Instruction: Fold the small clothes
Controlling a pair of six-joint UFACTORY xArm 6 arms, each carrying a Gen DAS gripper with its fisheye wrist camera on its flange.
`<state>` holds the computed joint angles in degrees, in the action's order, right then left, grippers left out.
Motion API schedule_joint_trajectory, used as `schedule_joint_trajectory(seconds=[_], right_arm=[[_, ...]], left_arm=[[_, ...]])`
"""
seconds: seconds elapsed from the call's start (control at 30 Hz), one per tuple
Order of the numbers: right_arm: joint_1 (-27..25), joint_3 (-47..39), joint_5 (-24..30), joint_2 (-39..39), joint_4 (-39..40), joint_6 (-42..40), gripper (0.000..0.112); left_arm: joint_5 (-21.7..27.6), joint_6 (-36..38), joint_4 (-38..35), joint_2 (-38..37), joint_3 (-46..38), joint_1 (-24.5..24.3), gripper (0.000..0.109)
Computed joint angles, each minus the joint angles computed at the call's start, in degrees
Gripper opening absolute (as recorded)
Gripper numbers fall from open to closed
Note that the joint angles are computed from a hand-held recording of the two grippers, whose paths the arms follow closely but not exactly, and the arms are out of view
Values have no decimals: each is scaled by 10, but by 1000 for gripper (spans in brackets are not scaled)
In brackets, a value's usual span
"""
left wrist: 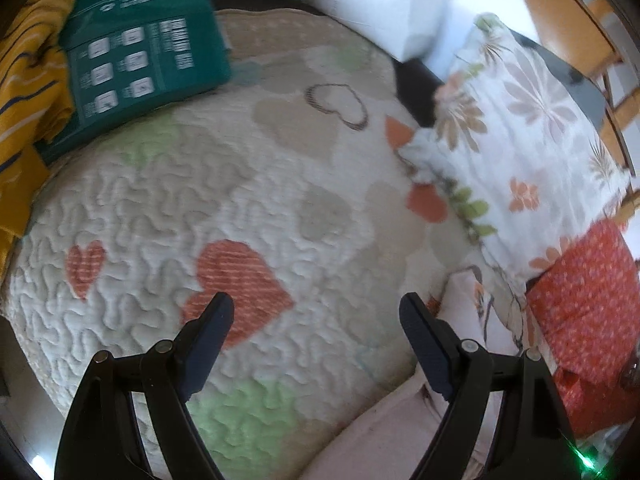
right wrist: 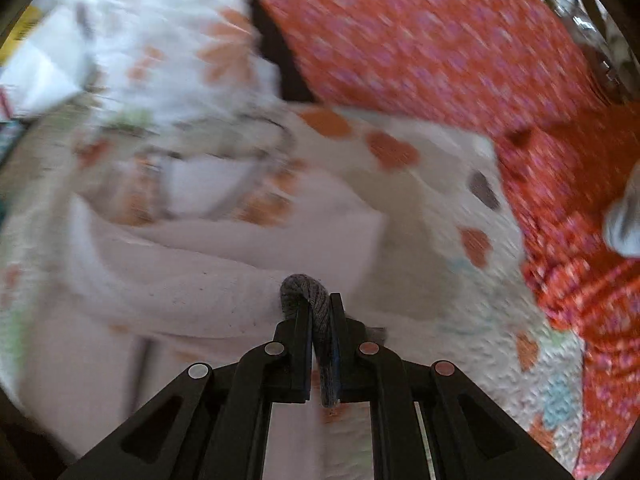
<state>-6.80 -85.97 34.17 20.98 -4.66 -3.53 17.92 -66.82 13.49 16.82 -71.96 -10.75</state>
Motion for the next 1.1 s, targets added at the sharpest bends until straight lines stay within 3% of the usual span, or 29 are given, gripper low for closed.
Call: schedule_joint_trajectory(seconds=[0.07, 0.13, 0.27, 0.4, 0.53, 0.83, 1.03, 1.1], right_arm=[[-13, -21, 8, 31, -20, 24, 11], [-26, -44, 22, 54, -16, 47, 28], [-41, -40, -6, 52, -34, 96, 45], [-39, -35, -34, 40, -26, 99, 47], [-10, -54, -18, 51, 48, -3, 47], [108, -110, 61, 94, 253, -222, 48], [185, -179, 74, 156, 277, -234, 55], [207, -212, 66, 188, 215, -166, 56]], left_arm=[[8, 7, 1, 13, -19, -8, 84], [15, 16, -9, 25, -37, -15, 84], [21, 33, -28, 46, -63, -25, 84], [29, 43, -31, 61, -87, -34, 84], [32, 70, -57, 70, -97, -37, 84], [31, 23, -16, 45, -64, -9, 84], [25, 49, -45, 44, -59, -4, 84], [20, 59, -57, 40, -53, -2, 84]])
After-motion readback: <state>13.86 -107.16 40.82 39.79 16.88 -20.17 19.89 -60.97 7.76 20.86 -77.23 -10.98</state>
